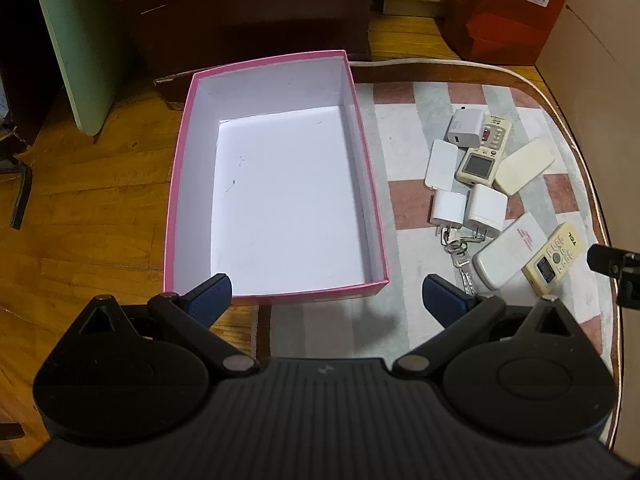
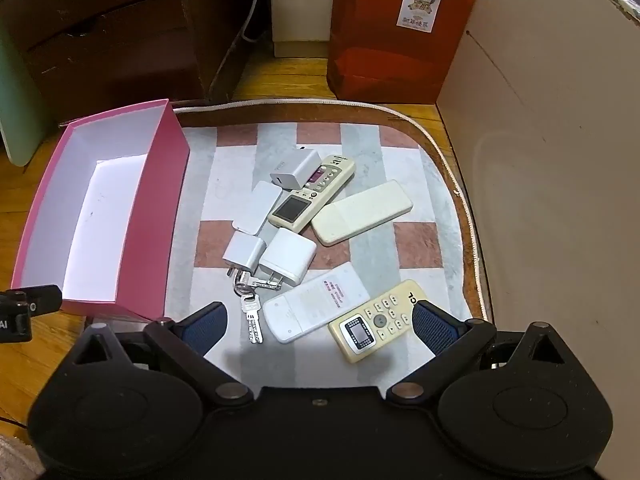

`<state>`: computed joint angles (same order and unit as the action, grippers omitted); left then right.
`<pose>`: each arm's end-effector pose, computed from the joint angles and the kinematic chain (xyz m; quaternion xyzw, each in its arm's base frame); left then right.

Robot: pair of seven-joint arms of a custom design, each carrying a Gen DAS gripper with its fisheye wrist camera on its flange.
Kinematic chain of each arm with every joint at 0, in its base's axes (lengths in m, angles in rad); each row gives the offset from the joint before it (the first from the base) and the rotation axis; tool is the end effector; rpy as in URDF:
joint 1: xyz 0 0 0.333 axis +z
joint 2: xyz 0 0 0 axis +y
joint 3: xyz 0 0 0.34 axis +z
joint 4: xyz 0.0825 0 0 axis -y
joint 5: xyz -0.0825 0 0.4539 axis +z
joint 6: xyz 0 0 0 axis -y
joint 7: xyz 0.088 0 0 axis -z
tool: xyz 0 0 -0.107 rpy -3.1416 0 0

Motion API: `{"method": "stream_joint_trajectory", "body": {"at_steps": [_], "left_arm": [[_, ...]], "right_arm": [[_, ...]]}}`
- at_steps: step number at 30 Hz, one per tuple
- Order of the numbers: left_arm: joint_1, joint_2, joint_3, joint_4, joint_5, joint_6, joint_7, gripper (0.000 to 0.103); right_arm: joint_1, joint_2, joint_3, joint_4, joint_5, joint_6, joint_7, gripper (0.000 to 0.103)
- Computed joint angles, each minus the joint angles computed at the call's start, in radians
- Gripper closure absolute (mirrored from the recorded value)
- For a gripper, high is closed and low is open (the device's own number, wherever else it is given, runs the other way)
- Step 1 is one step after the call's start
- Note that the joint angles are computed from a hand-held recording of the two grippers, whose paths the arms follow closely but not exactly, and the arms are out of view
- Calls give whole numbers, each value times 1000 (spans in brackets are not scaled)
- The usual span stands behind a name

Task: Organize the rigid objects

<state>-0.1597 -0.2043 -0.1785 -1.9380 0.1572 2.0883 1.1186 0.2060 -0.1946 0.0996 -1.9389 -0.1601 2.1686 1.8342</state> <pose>0.5600 -0.1974 0.6195 -0.7130 0.6731 -0.1256 0.1511 0.5738 0.1792 0.6241 -0.7246 0.6514 -0.1738 0.1432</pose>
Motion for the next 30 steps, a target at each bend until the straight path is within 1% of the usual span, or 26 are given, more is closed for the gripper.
{"method": "stream_joint_trajectory", "body": {"at_steps": [7, 16, 26, 30], "left_arm": [[4, 1, 5, 7, -15, -4, 2, 0], [4, 2, -2, 9, 15, -12, -8, 0], [5, 1, 1, 8, 8, -12, -16, 0], [6, -2, -3, 4, 24, -12, -24, 0]], "right_arm": [[0, 4, 0, 12, -5, -7, -5, 3], [0, 8, 0, 21, -19, -21, 12, 3], [2, 7, 1, 18, -14, -13, 9, 3], [4, 6, 2, 16, -13, -9, 10, 3]]}}
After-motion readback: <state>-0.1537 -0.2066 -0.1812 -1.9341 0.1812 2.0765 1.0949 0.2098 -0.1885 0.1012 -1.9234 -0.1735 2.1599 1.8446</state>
